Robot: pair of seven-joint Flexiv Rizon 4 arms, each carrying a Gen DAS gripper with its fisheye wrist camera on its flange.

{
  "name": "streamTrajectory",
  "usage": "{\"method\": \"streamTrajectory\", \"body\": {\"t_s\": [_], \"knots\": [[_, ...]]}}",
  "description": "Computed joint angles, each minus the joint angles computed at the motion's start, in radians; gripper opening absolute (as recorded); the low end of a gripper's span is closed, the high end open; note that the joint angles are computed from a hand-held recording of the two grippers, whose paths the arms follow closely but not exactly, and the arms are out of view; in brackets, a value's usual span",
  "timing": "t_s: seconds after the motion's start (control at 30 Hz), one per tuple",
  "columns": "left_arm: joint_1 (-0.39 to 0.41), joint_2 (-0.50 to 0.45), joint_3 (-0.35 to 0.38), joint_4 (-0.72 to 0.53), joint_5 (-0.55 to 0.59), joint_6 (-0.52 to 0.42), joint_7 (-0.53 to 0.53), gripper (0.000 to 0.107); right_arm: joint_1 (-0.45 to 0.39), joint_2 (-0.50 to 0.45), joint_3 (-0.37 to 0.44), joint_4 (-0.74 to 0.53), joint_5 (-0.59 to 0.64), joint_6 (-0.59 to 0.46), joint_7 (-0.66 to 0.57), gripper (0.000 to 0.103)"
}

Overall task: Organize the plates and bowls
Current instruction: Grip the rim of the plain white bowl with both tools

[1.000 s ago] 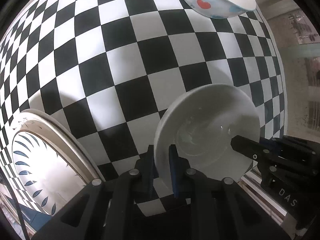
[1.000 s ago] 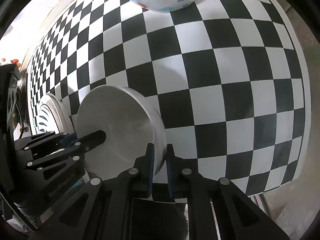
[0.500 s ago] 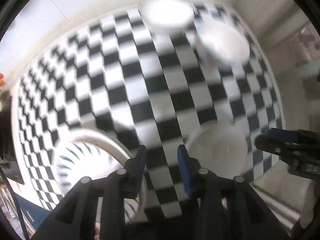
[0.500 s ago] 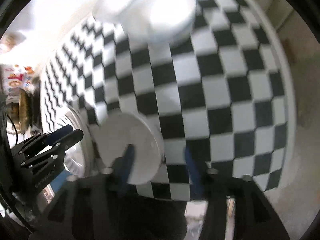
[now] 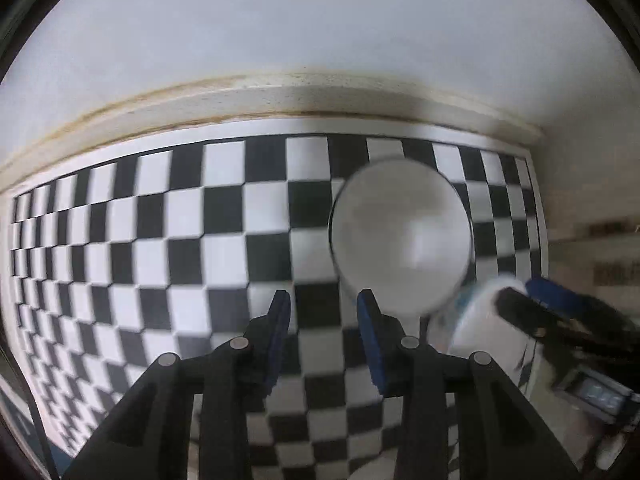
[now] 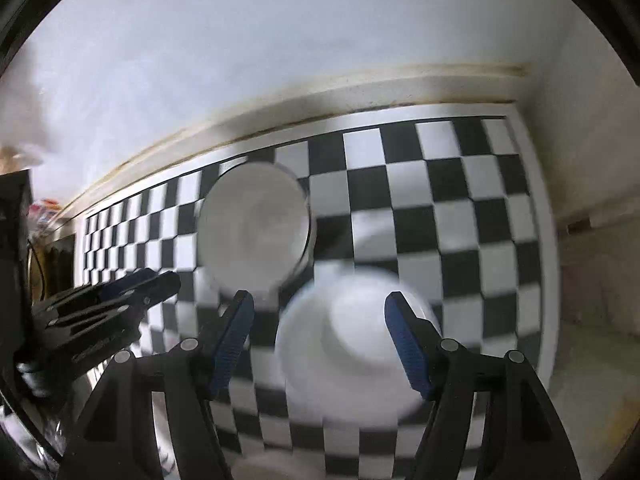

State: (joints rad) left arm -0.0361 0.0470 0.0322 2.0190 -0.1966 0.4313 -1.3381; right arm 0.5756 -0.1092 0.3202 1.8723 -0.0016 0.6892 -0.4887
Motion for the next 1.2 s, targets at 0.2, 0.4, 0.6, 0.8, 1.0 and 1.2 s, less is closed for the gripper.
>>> {"method": "streamTrajectory", "body": {"t_s": [0.2,0.4,0.6,0.8,1.0,1.2], "knots": [[0.007,-0.150,-0.023,-0.085,-0.049,-0.045,-0.018,0.032,-0.033,-0.160,-0.022,-0.095,0.095,0.004,-0.098,0.065],[0.000,-0.209,-0.026,-0.107,-0.054,-0.047,-0.017,0.012,-0.047,-0.225,-0.017,-0.132,0.135,-0.006,-0.131,0.043],[-0.016,-0.191,-0.025,-0.098,-0.026,-0.027,-0.025,0.006,-0.037,-0.245,-0.022,-0.161,0.124,-0.043,-0.109,0.007],[-0.020,-0.173,-0.025,-0.110,-0.005,-0.037,-0.015,0.006,-0.038,-0.239,-0.017,-0.166,0.131,-0.047,-0.099,0.007],[-0.024,-0.118,-0.022,-0.100,-0.009,-0.043,0.002,0.006,-0.023,-0.214,-0.015,-0.176,0.116,-0.052,-0.076,0.007],[-0.022,-0.036,-0.012,-0.083,-0.023,-0.058,0.033,0.006,0.002,-0.162,-0.009,-0.159,0.085,-0.050,-0.040,0.007]]}}
